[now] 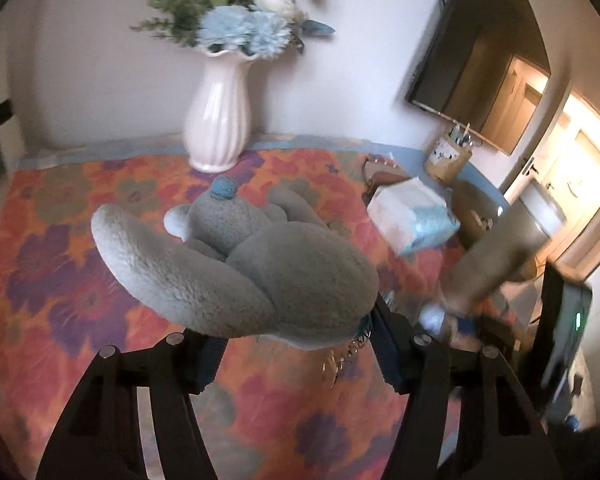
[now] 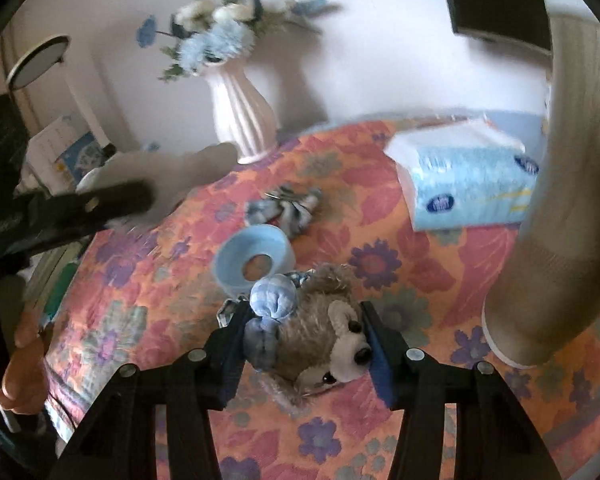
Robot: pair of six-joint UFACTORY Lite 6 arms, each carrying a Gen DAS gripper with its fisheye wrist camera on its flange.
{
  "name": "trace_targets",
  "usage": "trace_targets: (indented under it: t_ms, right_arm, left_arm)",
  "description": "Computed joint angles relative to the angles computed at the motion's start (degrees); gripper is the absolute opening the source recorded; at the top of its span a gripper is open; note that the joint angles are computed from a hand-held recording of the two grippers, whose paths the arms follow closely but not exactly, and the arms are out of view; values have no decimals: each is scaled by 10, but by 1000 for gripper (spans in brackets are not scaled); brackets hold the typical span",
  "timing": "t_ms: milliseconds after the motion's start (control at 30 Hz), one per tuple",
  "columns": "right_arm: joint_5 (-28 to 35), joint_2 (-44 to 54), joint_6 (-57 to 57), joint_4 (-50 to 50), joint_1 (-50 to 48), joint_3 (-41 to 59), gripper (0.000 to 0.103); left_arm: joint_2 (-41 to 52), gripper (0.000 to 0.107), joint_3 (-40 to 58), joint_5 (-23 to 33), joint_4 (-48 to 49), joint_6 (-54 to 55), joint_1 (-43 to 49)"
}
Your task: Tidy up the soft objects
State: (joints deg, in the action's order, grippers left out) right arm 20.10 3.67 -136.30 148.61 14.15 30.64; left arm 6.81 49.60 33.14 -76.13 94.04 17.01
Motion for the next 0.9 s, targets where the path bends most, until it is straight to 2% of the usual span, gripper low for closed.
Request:
trace_targets:
  t_ms: [200, 300, 367, 400, 500, 533, 633, 800, 900]
  right_arm:
    - [-13, -1, -12, 29, 36, -22, 52]
    - [-19, 14, -17, 41, 46, -27, 53]
    - [-30, 18, -26, 55, 52, -26, 63]
    - [-30, 18, -11, 41, 50, -29, 65]
    - [-24, 16, 22, 12, 43, -36, 75]
    - [-20, 15, 23, 15, 42, -39, 80]
    - [-16, 12, 22, 24, 46, -45, 83]
    - [-13, -6, 7, 50, 58, -65, 88]
    - [-3, -24, 57, -1, 43, -84, 88]
  left_arm:
    - [-3, 66, -73, -18, -8, 68, 63]
    - [-7, 78, -99, -59, -28, 93, 65]
    - [-20, 81, -124, -80, -18, 96, 66]
    - [-29, 81, -139, -86, -18, 106, 70]
    - [-68, 81, -183, -76, 15, 113, 111]
    - [-86, 81, -197, -66, 30, 111, 130]
    - [-146, 81, -229, -17, 93, 83, 202]
    - [-218, 81, -228, 114, 181, 35, 310]
    - [-247, 81, -211, 192, 217, 9, 348]
